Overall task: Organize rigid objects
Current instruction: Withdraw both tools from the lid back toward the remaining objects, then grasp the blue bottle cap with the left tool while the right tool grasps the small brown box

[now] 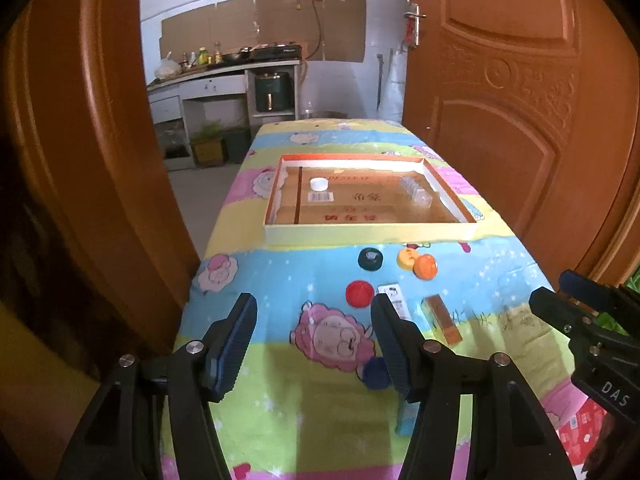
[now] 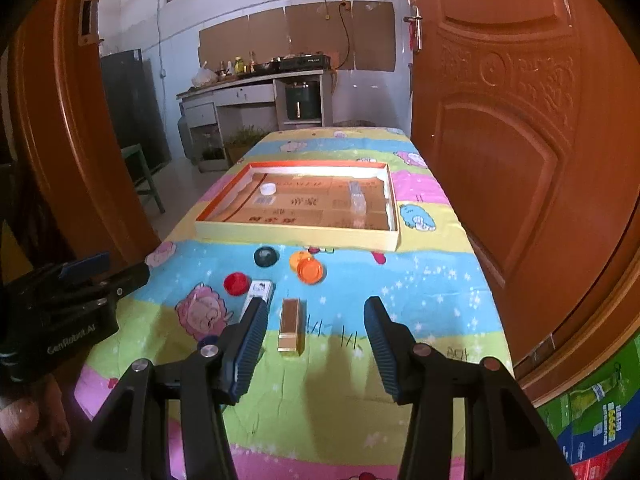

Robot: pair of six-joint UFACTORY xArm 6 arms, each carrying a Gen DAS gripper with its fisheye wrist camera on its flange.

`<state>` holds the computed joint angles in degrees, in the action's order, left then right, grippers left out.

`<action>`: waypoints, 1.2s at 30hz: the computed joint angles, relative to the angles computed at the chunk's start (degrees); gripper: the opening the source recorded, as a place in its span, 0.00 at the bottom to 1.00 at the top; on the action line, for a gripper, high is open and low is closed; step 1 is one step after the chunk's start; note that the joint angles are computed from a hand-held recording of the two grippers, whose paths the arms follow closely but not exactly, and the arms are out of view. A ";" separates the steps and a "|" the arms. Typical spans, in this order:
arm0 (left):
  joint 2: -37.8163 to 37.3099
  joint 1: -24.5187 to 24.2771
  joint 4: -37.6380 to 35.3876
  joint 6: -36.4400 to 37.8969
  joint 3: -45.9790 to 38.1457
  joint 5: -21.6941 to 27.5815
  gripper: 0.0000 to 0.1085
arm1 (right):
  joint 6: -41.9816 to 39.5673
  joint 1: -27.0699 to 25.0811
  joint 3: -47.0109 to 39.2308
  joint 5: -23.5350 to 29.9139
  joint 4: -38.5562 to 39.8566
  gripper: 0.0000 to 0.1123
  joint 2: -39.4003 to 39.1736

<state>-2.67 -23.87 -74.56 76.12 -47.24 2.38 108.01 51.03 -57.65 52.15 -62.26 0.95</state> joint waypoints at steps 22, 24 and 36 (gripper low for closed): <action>-0.11 -1.67 -8.54 7.69 0.98 -2.21 0.56 | -0.74 0.01 -0.79 -1.50 1.95 0.45 2.28; -0.10 -1.69 -8.44 7.46 1.00 -2.20 0.56 | -1.09 -0.06 -0.95 -1.56 2.02 0.45 2.47; 0.55 -1.87 -9.48 8.55 0.41 -2.50 0.56 | -1.91 -0.60 -1.19 -2.67 2.15 0.45 2.99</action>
<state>-2.12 -25.75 -84.04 84.67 -46.84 -0.12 106.10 50.43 -58.84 49.48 -60.11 3.93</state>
